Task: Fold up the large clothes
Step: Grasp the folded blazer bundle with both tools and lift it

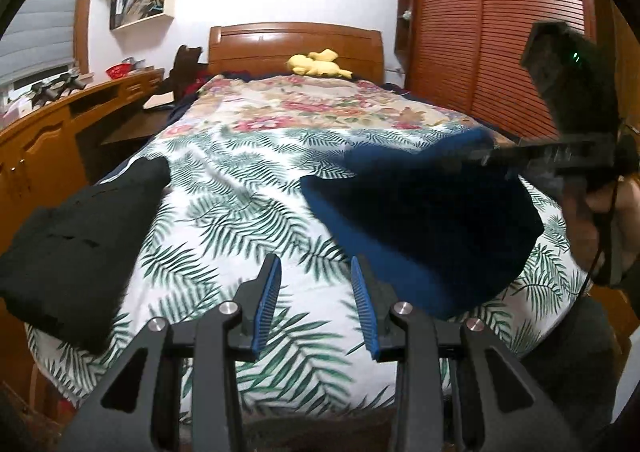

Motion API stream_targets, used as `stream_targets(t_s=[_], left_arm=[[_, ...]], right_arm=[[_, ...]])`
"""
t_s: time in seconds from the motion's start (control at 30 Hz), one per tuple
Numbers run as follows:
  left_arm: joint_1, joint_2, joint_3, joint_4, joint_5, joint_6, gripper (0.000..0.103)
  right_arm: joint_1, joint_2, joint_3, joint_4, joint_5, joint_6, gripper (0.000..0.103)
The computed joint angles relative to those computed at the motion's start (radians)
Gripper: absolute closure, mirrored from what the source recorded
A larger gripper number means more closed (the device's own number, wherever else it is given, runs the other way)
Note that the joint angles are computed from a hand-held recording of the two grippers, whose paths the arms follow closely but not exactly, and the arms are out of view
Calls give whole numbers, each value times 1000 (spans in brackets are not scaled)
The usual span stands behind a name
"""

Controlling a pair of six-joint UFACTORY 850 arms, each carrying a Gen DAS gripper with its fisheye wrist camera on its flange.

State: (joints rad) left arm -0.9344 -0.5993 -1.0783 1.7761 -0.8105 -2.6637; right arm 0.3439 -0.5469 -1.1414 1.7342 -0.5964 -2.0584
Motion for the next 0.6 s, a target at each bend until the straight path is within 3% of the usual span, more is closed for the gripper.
stream_targets(t_s=[0.1, 0.3, 0.47, 0.6], left_arm=[[2, 0, 12, -4, 5, -11, 69], [4, -18, -2, 37, 28, -48, 69], [-2, -37, -31, 62, 49, -49, 69], [10, -62, -58, 125, 101, -86, 69]], right_arm=[[26, -31, -28, -84, 23, 83, 69], [-13, 16, 5, 15, -21, -33, 64], [-26, 37, 38, 241, 179, -325, 64], [-72, 4, 36, 242, 203, -344, 64]])
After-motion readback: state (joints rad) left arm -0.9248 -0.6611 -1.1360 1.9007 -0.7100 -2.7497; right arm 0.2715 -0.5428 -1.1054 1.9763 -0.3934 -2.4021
